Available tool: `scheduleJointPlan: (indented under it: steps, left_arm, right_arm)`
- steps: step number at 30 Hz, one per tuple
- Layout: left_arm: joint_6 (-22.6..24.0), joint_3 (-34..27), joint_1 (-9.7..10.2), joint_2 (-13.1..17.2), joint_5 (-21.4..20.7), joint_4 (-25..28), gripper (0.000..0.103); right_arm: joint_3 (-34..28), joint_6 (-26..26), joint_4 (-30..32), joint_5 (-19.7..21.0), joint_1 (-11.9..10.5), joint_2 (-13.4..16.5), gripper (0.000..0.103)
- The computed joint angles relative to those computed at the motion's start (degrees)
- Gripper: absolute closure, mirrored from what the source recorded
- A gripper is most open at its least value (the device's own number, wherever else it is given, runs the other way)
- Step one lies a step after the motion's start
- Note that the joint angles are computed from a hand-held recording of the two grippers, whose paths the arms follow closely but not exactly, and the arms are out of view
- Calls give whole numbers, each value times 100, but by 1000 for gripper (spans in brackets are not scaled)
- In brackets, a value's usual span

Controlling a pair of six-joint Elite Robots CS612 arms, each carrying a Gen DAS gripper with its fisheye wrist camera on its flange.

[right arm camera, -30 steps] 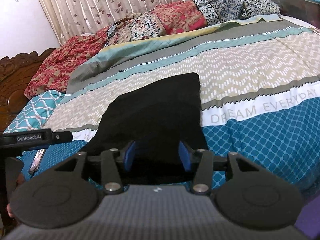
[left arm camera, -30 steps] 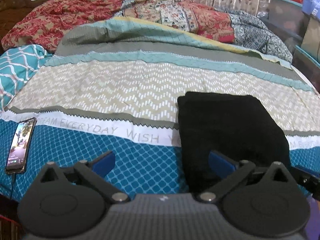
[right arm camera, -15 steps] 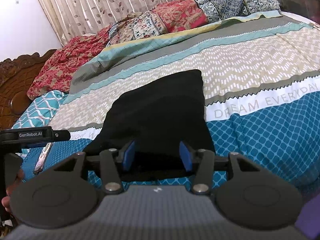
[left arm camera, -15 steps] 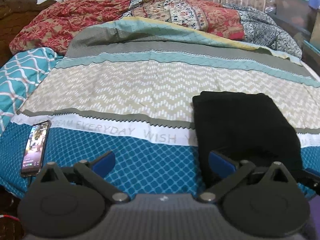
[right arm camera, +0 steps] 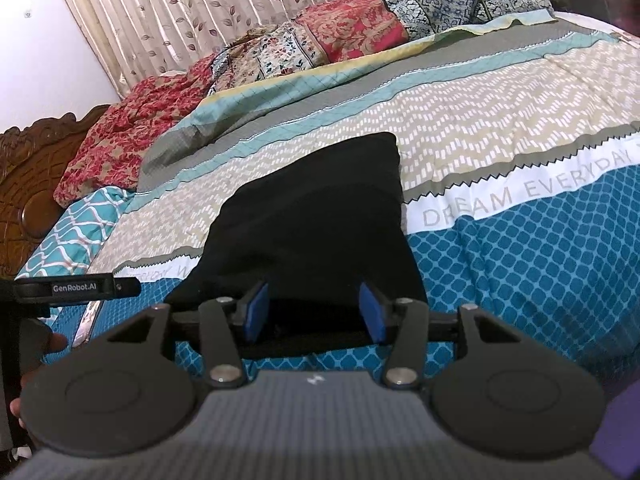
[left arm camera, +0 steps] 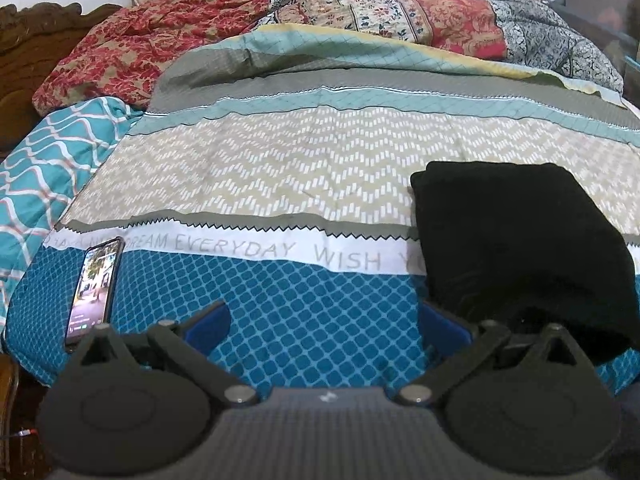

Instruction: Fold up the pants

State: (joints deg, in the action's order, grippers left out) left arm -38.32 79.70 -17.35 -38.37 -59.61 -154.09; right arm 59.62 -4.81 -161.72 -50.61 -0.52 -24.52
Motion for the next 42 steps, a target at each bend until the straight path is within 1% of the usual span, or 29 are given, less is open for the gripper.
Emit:
scheduleJointPlan:
  steps: [11,19,22,26,33,36,42]
  left_arm:
    - [48,-24,-8,25,-78,6,0]
    - [248,-137,-57,64,-235,-37,0]
    - [278,-184,-78,81,-236,-5,0]
    - [239,-263,-69,102,-470,86,0]
    - [352,-329,-102,130,-660,134,0]
    - [397,-309,-100,122,-824,69,0]
    - [443,-273,-123,107,-913,-23,0]
  right_arm:
    - [-44,11,117,30,-20,22,47]
    - [-26,60,92,16,-27,7,47]
    - [-15,113,36,29,-37,-3,47]
    - [-5,174,21,31,-47,-14,47]
    - [-14,302,32,22,-64,-16,44]
    - [-21,316,49,18,-69,-17,42]
    - [-11,348,19,-21,-70,-25,41]
